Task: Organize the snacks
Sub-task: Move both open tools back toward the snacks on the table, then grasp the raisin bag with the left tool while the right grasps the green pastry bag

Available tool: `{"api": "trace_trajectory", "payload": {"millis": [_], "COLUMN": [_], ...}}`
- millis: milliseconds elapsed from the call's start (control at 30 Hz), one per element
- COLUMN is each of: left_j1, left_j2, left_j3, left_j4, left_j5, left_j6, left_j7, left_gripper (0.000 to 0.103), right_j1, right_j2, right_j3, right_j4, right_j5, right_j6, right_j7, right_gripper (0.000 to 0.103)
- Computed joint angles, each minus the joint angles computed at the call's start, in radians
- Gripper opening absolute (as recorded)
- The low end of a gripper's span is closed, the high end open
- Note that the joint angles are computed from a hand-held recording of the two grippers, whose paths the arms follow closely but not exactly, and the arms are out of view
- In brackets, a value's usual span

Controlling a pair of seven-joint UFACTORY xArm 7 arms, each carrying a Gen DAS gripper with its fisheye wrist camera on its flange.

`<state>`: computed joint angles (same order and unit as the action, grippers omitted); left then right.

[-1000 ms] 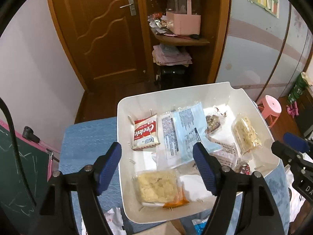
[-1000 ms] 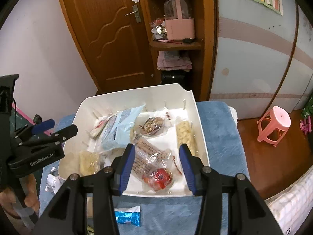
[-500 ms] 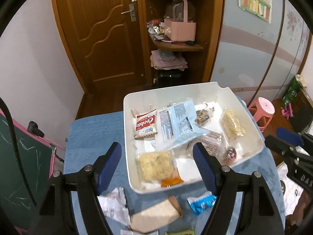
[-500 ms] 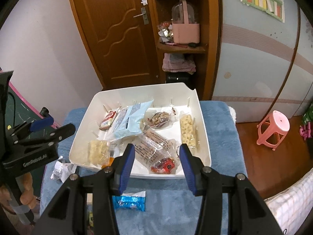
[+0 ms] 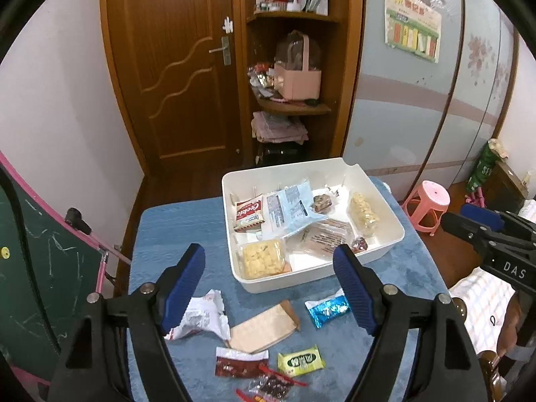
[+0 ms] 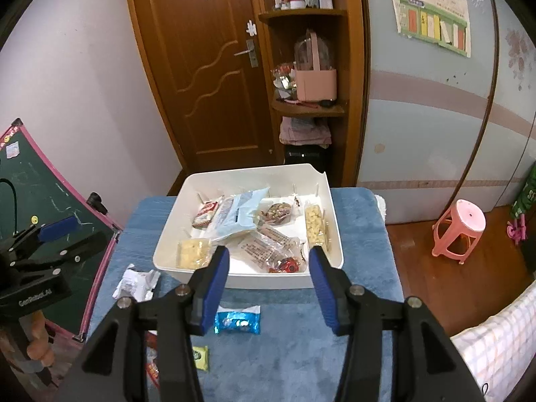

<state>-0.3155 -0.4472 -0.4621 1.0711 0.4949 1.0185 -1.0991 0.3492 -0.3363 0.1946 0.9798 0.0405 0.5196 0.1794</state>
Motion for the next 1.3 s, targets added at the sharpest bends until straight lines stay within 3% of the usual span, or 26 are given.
{"api": "trace_trajectory", "payload": {"millis": [400, 833, 1033, 1300], "left_j1": [-0.007, 0.004, -0.045, -0.173], "left_j2": [-0.18, -0.356, -0.38, -0.275], "left_j3": [-0.054, -0.092, -0.099, -0.073], "left_j4": [-0.06, -0.242, -0.366, -0.498], "left_j5": [-0.065, -0.165, -0.235, -0.285], "left_j6": [0.054, 0.043, 0.009, -0.125], "left_j7": [0.014, -0.008, -0.046, 0.009], "left_gripper": [0.081, 0.081, 0.081, 0.081], "right_j1": [0.032, 0.077, 0.112, 0.146], "right_j2": [-0.111, -0.086, -0.037, 0.012], "right_j3": [0.009, 0.008, 0.0, 0.015], "right_j4": [-0.057, -0.102, -0.131, -0.194], "right_j5": [0.011, 0.06, 0.1, 0.087], "right_j6": [-0.013, -0.043, -0.064, -0.102], "right_j7": [-0.016, -0.065, -0.099, -0.183], "right_gripper": [0.063, 0.063, 0.063, 0.063]}}
